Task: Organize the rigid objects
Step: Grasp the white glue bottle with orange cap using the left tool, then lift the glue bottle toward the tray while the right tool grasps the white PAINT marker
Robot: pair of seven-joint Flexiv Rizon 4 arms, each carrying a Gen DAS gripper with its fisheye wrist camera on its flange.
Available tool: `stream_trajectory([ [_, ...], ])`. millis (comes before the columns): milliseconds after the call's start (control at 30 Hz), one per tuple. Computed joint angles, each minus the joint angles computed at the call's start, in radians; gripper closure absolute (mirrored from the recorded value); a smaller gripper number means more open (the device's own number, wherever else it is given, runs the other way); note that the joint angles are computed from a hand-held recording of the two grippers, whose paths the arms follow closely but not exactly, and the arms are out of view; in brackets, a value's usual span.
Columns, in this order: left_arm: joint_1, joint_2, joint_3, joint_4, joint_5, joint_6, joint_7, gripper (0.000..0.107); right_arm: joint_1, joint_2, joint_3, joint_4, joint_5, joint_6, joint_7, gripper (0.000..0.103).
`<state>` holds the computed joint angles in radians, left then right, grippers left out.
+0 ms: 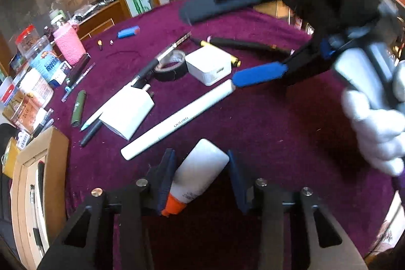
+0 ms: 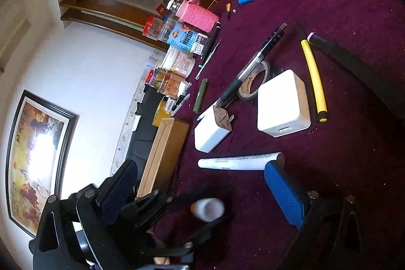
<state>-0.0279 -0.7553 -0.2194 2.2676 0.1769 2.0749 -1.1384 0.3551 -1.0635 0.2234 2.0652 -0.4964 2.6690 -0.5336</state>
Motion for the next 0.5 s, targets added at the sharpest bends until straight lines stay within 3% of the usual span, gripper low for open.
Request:
stream_trajectory([
  [133, 0.202, 0.022, -0.130, 0.080, 0.095, 0.039, -0.101, 0.074, -0.001, -0.002, -0.003, -0.008, -0.013, -0.011, 0.005, 0.001],
  [333, 0.480, 0.004, -0.245, 0.189, 0.262, 0.101, -0.249, 0.078, 0.010, 0.006, -0.007, 0.004, 0.017, -0.015, -0.014, 0.002],
  [500, 0.583, -0.018, -0.246, 0.226, 0.355, 0.172, -0.299, 0.078, 0.048, 0.035, -0.019, 0.011, 0.078, -0.073, -0.052, 0.002],
])
